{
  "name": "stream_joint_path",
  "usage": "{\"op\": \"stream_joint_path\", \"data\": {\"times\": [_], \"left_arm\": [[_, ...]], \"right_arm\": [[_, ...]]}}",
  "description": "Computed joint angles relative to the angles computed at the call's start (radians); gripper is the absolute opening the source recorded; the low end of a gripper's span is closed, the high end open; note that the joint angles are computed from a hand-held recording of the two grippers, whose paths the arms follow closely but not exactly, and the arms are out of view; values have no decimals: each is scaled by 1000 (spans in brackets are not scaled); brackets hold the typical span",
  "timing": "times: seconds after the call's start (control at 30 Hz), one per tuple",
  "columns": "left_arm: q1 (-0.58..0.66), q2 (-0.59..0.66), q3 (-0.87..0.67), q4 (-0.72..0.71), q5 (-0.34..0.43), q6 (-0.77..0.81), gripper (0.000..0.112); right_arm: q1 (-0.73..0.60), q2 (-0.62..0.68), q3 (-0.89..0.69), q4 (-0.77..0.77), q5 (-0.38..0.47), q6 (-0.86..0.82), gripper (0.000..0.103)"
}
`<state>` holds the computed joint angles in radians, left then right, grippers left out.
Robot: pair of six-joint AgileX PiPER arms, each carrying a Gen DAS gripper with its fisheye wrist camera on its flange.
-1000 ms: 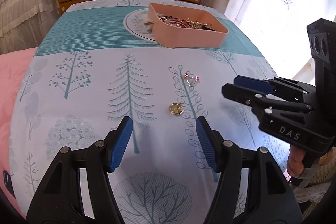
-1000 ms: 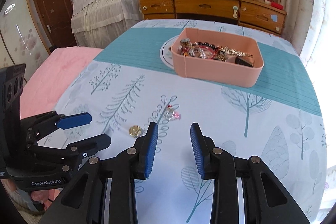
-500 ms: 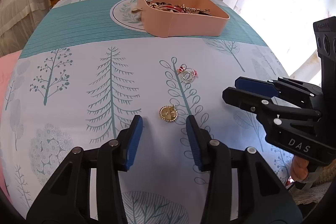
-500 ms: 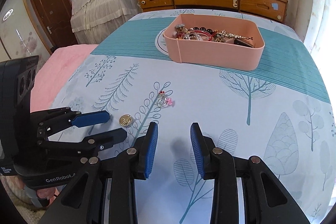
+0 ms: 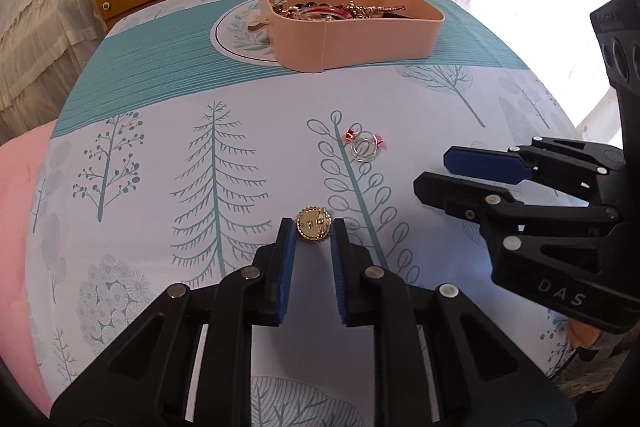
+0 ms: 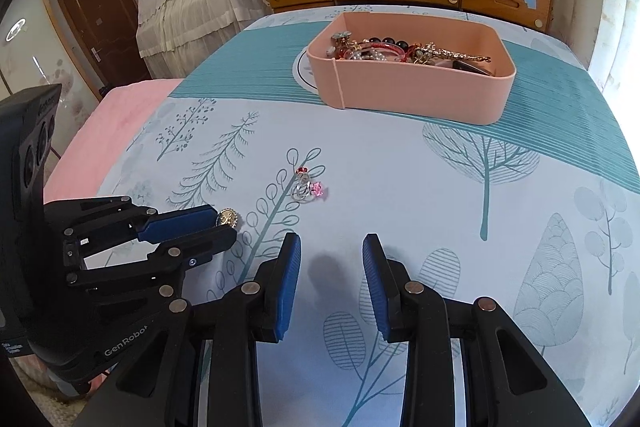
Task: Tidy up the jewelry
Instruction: 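Grasp the gold coin pendant with the left tool while the right tool grasps the pink ring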
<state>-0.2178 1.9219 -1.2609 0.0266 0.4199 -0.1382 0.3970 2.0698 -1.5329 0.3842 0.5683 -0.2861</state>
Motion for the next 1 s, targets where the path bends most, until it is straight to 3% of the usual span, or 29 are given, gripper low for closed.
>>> {"op": "stream_joint_path", "data": {"times": [0.13, 0.57, 0.87, 1.0], "left_arm": [[36, -11, 15, -132, -9, 103, 15], [86, -52, 64, -280, -34, 236, 15], [116, -62, 80, -368, -40, 320, 15], [127, -64, 75, -398, -33, 346, 15]], "right_arm": [[5, 23, -30, -2, 16, -5, 33], [32, 153, -233, 8, 77, 41, 32], [69, 201, -311, -125, 60, 146, 11], [81, 190, -290, -159, 28, 159, 8]]}}
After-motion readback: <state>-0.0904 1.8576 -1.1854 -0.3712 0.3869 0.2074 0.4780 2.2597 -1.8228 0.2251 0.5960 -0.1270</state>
